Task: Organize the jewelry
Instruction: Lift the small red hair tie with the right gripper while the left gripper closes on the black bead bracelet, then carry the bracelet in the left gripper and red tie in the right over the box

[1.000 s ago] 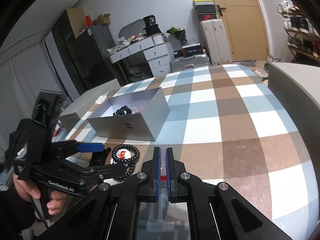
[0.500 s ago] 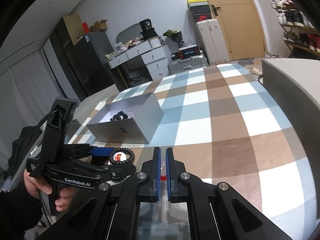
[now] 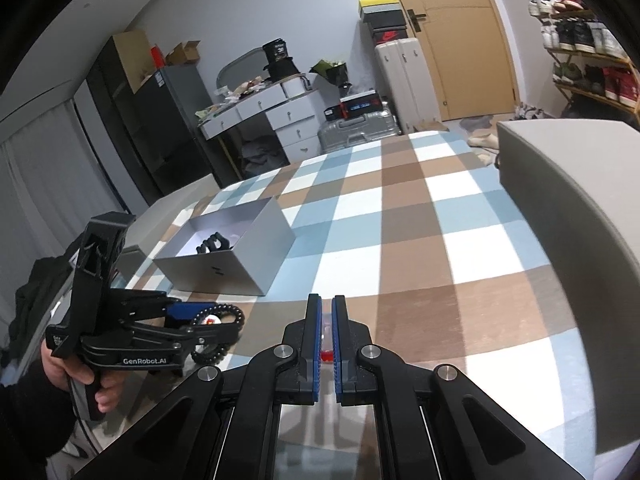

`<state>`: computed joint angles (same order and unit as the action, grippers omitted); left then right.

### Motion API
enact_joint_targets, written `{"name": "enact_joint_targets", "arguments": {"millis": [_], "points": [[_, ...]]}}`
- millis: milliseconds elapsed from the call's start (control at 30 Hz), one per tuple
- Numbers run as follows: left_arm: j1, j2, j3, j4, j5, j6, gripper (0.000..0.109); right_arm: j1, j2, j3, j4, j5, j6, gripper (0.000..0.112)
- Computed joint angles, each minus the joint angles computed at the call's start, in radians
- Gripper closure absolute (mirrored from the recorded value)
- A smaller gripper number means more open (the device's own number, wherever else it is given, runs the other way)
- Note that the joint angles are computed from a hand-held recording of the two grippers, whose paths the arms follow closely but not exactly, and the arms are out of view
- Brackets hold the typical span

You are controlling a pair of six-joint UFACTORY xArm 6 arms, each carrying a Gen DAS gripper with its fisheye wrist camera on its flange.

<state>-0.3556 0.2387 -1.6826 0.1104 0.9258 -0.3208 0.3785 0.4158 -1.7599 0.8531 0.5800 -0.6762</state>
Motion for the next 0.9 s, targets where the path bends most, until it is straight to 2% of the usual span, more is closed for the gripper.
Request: {"name": "enact_joint_targets", "arguments": {"millis": [633,900], "points": [[-0.019,-0.102,0.100,0.037,-0.091,-0.025,0.073,0.025,-0.028,0.004,0.003,-0.007,-0.013,0.108],[-0.006,-0.153,0.156,0.044,-0.144,-0.017,0.073,0.073,0.016,-0.080,-0.036,0.021,0.001,0.108]]}}
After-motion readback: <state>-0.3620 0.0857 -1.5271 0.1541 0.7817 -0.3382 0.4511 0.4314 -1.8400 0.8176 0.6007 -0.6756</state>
